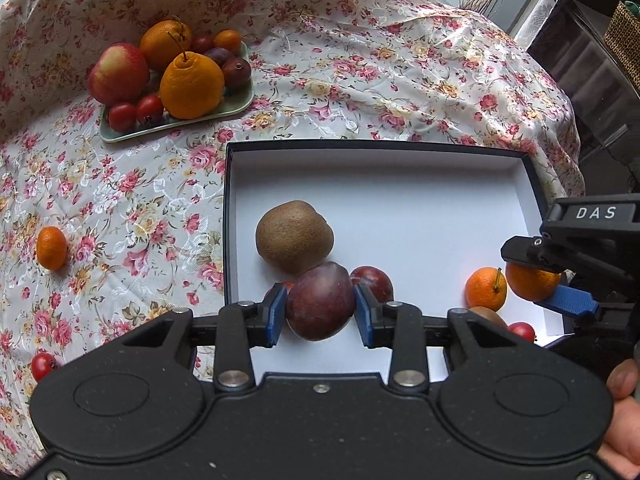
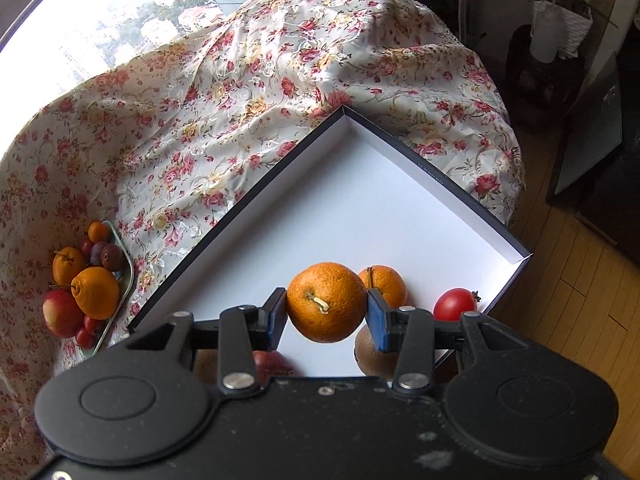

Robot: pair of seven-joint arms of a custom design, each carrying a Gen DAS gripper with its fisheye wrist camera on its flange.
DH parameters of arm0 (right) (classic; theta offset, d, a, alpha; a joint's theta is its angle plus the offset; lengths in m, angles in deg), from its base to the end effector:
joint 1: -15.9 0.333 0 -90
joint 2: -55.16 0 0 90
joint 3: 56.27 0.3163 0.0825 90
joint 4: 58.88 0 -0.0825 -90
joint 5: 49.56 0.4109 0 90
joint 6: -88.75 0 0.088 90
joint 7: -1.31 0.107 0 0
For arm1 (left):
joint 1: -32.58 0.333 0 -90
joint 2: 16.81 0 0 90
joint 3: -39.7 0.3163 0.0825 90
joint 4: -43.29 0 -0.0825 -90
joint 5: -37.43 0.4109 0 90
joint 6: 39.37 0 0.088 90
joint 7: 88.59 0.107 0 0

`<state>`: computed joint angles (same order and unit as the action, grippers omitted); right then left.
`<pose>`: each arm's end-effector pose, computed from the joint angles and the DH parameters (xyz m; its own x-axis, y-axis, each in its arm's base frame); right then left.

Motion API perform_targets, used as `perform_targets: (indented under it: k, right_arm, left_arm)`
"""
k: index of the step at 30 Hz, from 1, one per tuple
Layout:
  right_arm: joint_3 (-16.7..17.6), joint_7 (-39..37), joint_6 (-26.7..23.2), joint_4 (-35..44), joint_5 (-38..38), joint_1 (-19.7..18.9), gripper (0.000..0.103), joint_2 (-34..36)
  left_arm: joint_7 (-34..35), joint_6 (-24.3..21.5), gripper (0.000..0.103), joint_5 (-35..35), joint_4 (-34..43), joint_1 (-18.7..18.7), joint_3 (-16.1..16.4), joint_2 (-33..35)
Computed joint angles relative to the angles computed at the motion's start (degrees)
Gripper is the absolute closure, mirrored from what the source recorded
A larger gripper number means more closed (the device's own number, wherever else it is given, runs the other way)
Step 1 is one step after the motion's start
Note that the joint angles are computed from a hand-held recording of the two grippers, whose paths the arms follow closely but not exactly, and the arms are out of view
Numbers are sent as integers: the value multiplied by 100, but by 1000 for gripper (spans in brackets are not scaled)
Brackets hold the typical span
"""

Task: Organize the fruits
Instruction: 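Carry the plum with the left tool and the mandarin with the right tool into the box, then open the left tool to release the plum while the right tool releases the mandarin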

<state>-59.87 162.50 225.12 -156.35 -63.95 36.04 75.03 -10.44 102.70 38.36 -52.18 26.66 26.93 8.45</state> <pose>0.6764 0.2028 0.4153 -0.6716 -0.7109 -0.2086 -0.6376 0.6980 -0.3261 0.6932 -0.2136 0.3839 -0.1179 -0.9808 0.1551 -0.9358 0.0575 -0.3478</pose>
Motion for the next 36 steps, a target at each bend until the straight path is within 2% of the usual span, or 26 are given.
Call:
perform_targets:
  k: [8, 21, 23, 29, 36]
  right_arm:
    - [27, -335, -175, 338, 188, -39, 59, 263]
    - [-141, -573, -850, 1568, 162, 80, 59, 1042]
    - [-135, -588, -908, 1714, 249, 56, 58, 1139]
    - [-237, -431, -1320, 2179, 249, 138, 60, 1438]
    - [-261, -371, -1327, 2247, 14, 224, 60, 1448]
  left_arm:
    - [-147, -105, 58, 304, 535, -168, 88, 431]
    - [152, -378, 56, 218, 1530, -109, -23, 1151]
    - [290, -379, 55, 99, 1604, -47, -91, 1200]
    - [337, -407, 54, 67, 1730, -66, -35, 1260]
    - [235, -339, 54, 84, 1647, -53, 44, 1176]
